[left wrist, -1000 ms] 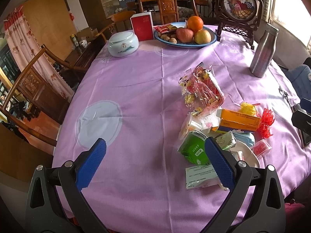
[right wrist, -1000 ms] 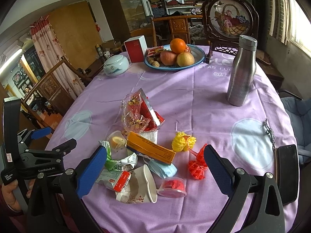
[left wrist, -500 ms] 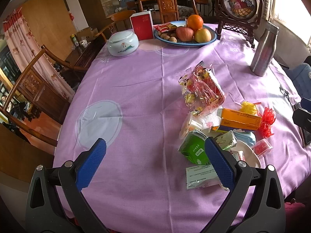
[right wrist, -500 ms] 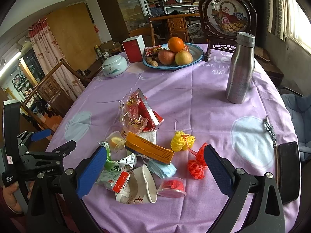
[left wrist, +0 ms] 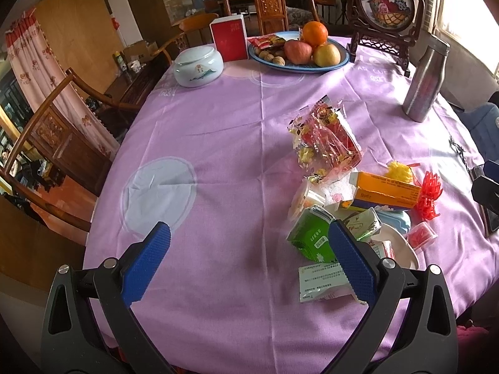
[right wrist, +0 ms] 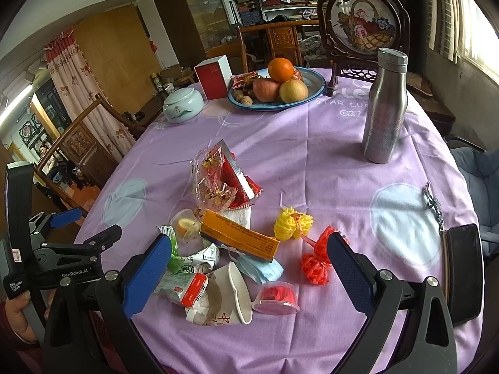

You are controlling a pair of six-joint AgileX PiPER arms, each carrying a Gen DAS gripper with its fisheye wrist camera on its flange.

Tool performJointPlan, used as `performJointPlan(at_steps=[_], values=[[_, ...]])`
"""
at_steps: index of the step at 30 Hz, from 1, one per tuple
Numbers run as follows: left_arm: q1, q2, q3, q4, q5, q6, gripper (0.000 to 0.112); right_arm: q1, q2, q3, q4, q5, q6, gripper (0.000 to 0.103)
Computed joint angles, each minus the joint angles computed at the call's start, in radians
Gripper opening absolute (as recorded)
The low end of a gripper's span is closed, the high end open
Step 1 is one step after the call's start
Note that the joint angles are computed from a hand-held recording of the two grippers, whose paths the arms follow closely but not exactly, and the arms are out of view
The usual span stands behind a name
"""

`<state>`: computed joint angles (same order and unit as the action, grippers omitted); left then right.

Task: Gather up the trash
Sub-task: 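Reach the left tool to the green tea carton and close on it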

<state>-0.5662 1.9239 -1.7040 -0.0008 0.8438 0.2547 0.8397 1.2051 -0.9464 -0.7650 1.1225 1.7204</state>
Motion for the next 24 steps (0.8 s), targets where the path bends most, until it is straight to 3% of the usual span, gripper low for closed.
performJointPlan(at_steps=[6,14,18,24], values=[[0.006,0.012,-0.021,-0.024,0.03,0.017,0.097,0.003,0.005,-0.002,0.03,0.016,-0.005,0.097],[0.11,0.134,-0.193,-0.204,0.251,0.041,0.097,-0.041,0.0,0.047,0.135,0.069,-0.022,0.097],[0.115,0.171,-0.231,-0.217,0.312,0.028,0.097,-0.035,-0.053,0.15,0.172,0.042,0.059,0.097],[0.033,0.16,-0.194,-0.237,0.311,0.134,0.097,0.043,-0.08,0.191,0.194,0.053,0.132,0.097]])
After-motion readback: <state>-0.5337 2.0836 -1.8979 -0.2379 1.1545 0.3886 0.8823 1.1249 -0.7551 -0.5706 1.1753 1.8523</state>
